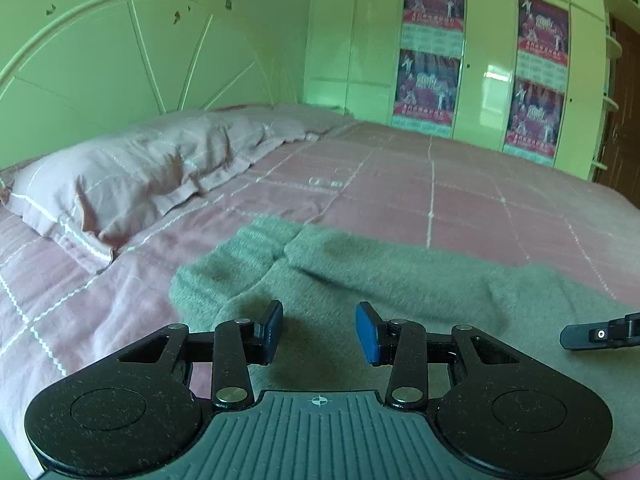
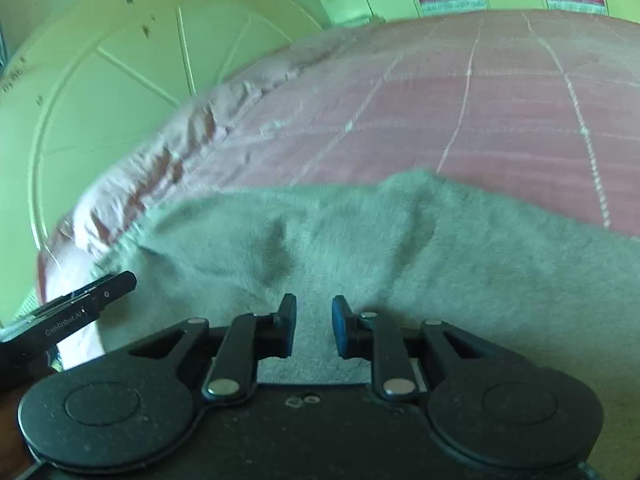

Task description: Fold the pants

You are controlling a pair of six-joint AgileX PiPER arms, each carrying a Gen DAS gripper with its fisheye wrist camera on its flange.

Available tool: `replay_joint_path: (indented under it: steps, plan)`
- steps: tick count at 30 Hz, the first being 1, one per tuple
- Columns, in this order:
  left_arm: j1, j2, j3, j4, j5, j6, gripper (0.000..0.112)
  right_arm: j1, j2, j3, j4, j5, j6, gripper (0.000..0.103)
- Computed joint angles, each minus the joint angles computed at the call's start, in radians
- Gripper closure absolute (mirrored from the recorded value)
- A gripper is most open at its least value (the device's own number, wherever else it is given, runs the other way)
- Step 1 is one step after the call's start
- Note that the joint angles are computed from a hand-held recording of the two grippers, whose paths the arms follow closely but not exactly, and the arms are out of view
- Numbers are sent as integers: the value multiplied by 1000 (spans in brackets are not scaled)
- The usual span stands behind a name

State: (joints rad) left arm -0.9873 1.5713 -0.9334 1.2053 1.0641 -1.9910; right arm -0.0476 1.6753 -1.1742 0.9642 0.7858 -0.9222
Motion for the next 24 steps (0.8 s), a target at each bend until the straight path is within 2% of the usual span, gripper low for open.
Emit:
replay_joint_path:
  steps: [1, 3, 5, 8, 9, 10, 12, 14, 16, 19, 22, 24]
  plan:
    - [14, -12, 24, 2, -30, 5, 71, 22, 23, -12, -10, 11, 18, 90]
    - [16, -27, 42, 4, -39, 28, 72, 63, 32, -7, 30, 17, -22, 90]
    - [4, -45, 28, -13, -1, 41, 71, 90, 11, -8, 40, 29, -41, 91]
    - [-32, -65, 0, 18, 75, 39, 71, 71, -57, 44, 102, -9, -123, 91]
    - [-34, -60, -11, 32, 73, 60, 71, 57, -78, 61, 107, -32, -140, 90]
    - [-25, -57, -14, 45, 47, 68, 70, 41, -93, 73, 105, -53, -154, 90]
    - [6, -37, -13, 64, -35, 77, 58, -6, -115, 93, 103, -80, -181, 90]
    - [50, 21, -30, 16, -88, 130, 55, -68, -118, 98, 51, -88, -178, 90]
    - [78, 23, 40, 69, -163, 59, 55, -136, -114, 108, -74, -121, -143, 91]
    - [55, 48, 24, 74, -131, 100, 55, -342, -111, 119, -48, -52, -243, 92]
    - [46, 50, 15, 63, -121, 115, 55, -534, -116, 118, 20, -46, -352, 90]
    - [44, 53, -3, 40, -111, 148, 54, -633, -77, 64, 37, -50, -333, 87]
